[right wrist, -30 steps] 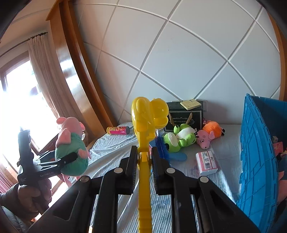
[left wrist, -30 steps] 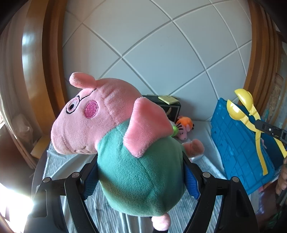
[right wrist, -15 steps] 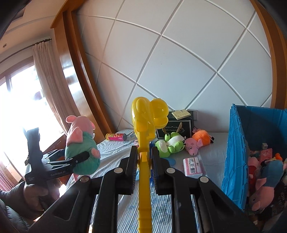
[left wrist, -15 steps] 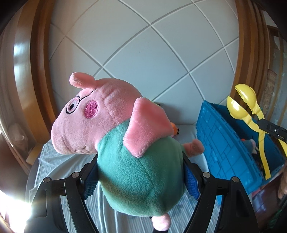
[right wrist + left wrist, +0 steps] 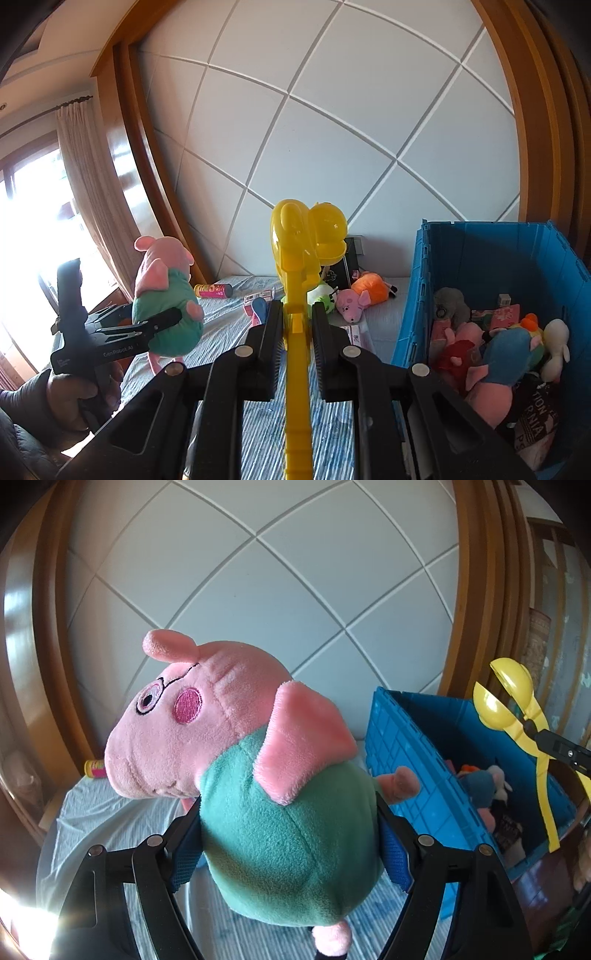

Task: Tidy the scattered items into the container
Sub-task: 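Carry the pig plush and yellow toy with both tools over the crate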

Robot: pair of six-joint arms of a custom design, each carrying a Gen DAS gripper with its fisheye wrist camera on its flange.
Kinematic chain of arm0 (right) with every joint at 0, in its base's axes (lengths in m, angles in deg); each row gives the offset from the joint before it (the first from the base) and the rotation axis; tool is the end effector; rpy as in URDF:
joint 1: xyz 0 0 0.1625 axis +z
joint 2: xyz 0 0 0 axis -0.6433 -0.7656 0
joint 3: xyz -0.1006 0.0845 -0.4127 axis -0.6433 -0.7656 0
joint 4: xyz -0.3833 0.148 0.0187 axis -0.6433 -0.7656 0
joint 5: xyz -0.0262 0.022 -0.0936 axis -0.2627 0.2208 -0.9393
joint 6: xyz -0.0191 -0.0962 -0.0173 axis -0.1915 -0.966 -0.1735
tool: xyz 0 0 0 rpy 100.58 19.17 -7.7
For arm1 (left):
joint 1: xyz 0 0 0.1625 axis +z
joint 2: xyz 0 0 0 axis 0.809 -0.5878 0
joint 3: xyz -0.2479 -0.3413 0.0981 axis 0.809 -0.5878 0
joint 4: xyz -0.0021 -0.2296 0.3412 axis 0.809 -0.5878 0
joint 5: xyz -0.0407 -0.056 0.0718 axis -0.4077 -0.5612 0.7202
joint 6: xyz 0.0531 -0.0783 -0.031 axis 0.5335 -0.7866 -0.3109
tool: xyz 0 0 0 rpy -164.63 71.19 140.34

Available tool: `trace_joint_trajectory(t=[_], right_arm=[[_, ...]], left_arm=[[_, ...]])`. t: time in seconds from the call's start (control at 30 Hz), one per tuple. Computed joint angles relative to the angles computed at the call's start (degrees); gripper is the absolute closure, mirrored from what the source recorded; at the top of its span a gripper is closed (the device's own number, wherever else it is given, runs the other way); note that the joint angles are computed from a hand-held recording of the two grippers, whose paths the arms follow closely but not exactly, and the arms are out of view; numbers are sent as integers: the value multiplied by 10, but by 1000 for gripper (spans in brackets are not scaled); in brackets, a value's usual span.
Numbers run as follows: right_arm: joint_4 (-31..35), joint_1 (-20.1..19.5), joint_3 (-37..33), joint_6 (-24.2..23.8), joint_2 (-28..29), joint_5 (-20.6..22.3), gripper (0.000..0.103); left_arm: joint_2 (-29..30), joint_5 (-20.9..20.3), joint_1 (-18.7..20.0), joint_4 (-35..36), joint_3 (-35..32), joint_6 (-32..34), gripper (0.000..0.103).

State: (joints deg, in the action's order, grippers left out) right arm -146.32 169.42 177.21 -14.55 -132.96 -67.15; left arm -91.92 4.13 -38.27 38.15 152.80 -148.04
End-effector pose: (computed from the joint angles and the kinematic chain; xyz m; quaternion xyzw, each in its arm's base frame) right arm 0.4996 -0.4190 0.2515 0.4335 -0.8555 0.2832 0.0071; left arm -0.2339 -0.2999 0.4809 0.0490 0.7828 -0.4914 0.3785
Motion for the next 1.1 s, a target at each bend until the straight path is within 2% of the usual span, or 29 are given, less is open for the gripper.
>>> trace_joint_trajectory(t=[0.3,0.57,0.73,0.93,1.1], right_arm=[[-11,-47,36,-9,-54,-4,88],[-26,-78,54,-5,-86,-16,88],[-29,-95,53,-5,-96,-29,88],[-27,-112,34,-7,-95,-43,88],[-18,-124,1,-18,-81,-53,88]], left_arm=[[62,28,42,-291,35,238,22],[150,12,75,-629,52,523,22],[207,-10,98,-800,40,672,22],[272,-39,119,-932,7,798,22],[327,-70,134,-1003,-23,873,22]])
